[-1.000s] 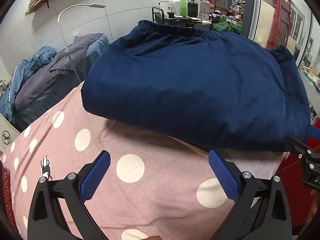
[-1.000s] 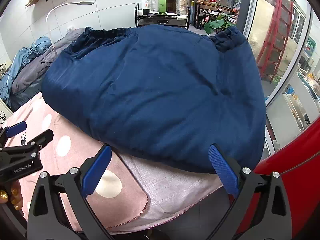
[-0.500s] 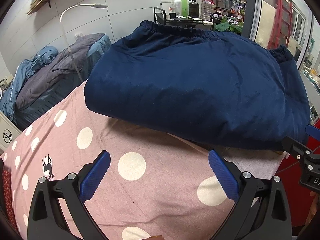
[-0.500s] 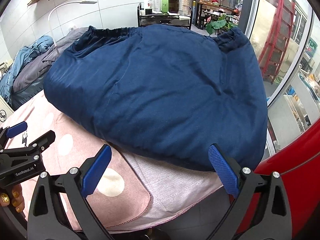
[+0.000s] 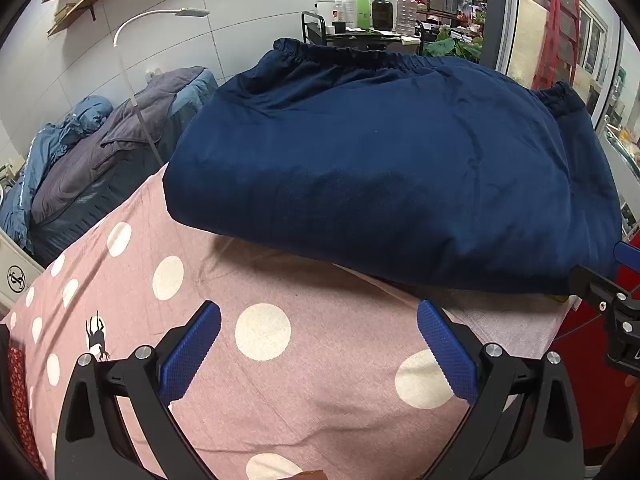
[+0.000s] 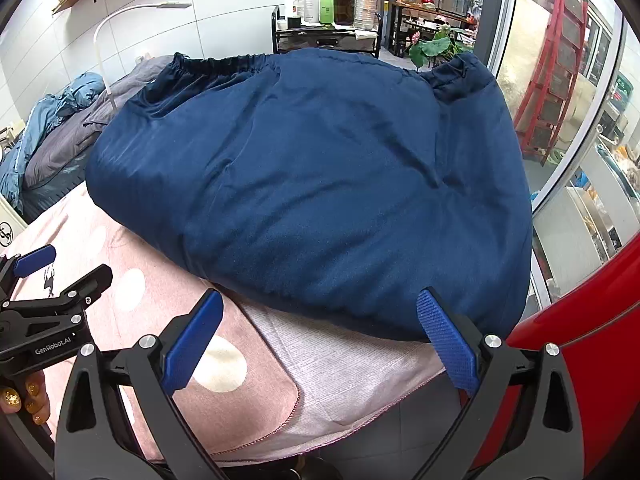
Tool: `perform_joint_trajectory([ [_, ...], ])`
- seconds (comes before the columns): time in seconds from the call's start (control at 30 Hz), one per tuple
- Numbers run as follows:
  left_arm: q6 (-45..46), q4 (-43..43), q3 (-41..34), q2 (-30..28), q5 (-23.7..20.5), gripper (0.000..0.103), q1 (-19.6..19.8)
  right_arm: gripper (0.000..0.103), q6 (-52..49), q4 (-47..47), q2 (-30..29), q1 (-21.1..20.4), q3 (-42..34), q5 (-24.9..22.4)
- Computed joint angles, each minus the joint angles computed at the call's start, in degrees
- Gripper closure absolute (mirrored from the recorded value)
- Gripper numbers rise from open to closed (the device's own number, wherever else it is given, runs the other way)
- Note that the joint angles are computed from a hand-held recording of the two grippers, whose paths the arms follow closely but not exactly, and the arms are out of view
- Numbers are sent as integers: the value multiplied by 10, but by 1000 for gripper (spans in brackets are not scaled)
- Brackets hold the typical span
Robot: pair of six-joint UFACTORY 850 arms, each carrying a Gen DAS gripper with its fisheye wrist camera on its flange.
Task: Fold large clothes
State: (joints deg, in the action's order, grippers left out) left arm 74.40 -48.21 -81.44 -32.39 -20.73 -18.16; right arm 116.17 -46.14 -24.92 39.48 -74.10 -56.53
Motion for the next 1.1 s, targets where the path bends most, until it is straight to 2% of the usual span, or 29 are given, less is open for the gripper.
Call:
perform_joint_trajectory([
  [0.83,6,0,-1,0,1,6,-4,7,-5,2,0,-3,2,7],
  [1.1,-9,10,-15,-5,-23,6,-4,7,-5,-1,3,-7,6,11],
])
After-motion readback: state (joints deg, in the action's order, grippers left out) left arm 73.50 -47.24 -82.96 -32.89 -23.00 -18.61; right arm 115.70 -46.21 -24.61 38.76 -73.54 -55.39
